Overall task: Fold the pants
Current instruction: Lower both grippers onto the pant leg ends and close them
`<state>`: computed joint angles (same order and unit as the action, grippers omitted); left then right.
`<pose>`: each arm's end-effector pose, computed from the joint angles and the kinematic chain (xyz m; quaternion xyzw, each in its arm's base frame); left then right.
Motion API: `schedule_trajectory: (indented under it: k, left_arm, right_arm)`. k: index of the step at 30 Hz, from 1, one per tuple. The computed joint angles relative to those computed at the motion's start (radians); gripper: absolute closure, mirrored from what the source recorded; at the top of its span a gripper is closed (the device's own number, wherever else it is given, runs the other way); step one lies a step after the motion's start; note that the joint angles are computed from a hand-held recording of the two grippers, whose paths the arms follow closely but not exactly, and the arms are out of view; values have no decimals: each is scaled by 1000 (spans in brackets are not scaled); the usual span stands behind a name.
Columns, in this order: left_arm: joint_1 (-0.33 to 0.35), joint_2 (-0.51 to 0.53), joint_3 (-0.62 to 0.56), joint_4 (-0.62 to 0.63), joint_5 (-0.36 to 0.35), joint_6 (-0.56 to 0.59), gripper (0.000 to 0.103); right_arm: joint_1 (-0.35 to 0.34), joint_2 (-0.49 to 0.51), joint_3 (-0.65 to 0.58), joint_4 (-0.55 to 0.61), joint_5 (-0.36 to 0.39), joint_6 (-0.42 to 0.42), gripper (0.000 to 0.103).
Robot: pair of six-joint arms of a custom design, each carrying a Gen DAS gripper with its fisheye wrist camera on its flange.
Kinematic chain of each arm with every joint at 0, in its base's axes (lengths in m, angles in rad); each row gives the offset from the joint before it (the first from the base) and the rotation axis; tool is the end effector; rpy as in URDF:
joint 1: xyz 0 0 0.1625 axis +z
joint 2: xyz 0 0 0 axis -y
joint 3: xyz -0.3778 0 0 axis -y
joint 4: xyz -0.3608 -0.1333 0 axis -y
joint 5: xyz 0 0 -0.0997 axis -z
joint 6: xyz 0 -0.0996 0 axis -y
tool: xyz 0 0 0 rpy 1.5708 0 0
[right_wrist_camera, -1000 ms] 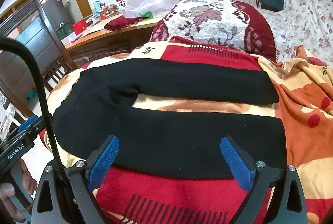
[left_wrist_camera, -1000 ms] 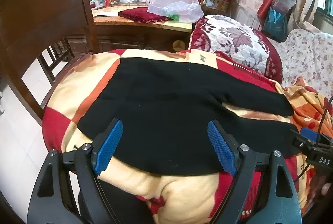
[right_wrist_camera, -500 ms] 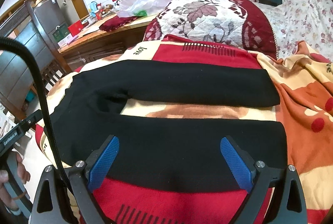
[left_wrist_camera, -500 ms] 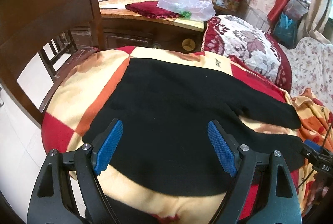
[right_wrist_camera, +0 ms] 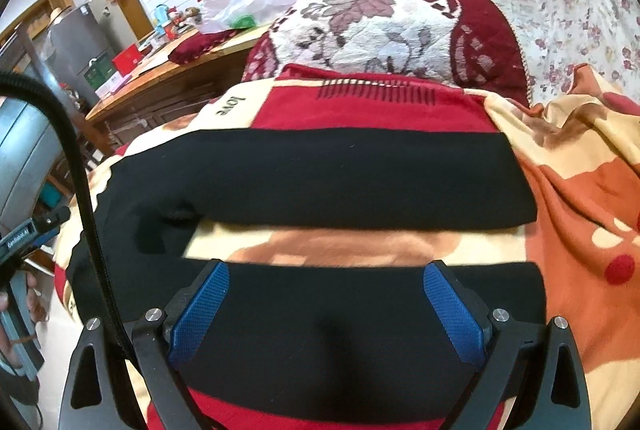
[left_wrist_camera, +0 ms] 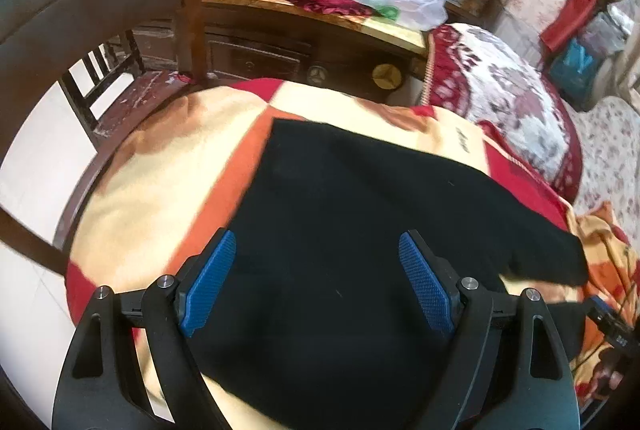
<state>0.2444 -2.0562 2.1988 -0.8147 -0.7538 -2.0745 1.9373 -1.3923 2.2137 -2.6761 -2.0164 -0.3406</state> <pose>-0.1341 -0.2457 0.3249 -0.1414 0.8325 -0.4063 0.3490 0.2398 -0.3725 0.2118 0.3050 -0.9166 0.1408 0.2169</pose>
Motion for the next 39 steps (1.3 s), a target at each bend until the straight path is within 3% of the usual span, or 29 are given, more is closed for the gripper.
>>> schedule_trajectory:
  k: [5,8,11,16,20,23,32,36,39]
  left_arm:
    - [122,-48,-19,-65,87,163,19]
    - [235,-111,-3,-258,120,371,19]
    - [315,-121,4,-384,139,501,19]
    - [417,-90,31,-636,159,776,19]
    - [499,-41,36,-765,153,895,19]
    - [524,-17,37,-781,181,929,19]
    - [586,60,51,-994,118,1138,19]
    - [569,79,50,-1008,130,1189,19]
    - [574,98,37,-987,131,1210,19]
  right_arm:
    - [-25,27,-40,19,-5,23,5]
    - [-28,40,-48,2,-9,8,5]
    - [-36,52,-59,-1,-3,4,5]
    - [-52,65,-76,6,7,13,5]
    - [-58,72,-88,-3,2,-2,5]
    - [-65,78,-106,-12,1,-23,5]
    - [-129,103,-192,-10,2,-70,5]
    - [-152,135,-238,-45,-34,-134,5]
    - [-181,161,-285,-42,-21,-150,9]
